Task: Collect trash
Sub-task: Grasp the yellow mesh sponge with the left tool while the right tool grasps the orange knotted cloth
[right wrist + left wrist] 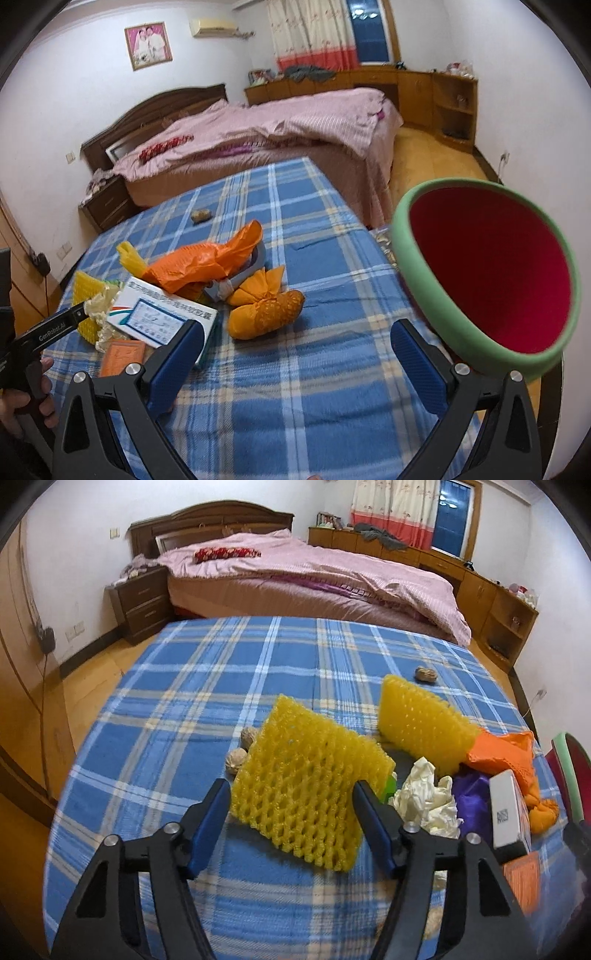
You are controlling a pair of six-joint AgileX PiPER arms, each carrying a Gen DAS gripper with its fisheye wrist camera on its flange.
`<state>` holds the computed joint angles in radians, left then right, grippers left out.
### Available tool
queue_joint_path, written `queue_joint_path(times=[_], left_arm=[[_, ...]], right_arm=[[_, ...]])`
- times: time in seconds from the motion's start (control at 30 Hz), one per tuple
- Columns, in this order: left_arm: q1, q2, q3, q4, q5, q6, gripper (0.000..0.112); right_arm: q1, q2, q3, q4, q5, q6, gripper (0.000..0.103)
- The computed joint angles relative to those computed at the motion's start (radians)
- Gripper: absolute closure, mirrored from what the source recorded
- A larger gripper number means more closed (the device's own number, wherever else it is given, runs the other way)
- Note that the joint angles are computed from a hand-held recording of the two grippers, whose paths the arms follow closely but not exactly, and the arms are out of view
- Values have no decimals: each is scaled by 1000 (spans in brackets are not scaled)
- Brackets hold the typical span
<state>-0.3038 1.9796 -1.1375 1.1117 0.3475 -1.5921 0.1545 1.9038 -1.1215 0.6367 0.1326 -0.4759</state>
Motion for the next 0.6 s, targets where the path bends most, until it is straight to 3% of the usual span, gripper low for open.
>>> queue_joint_path(times=[0.2, 0.3, 0.43, 0.6], left_arm=[[9, -12, 25, 106, -56, -87, 78], [23, -19, 45, 171, -91, -130, 81], [45, -11, 28, 115, -133, -35, 80], [26, 14, -10, -17, -84, 130, 62]], right_arm=[[-7, 90, -122, -68, 97, 17, 7], [9, 123, -153, -95, 95, 50, 14], [29, 143, -180, -240, 101, 234, 28], [53, 144, -180, -418, 91, 447, 44]])
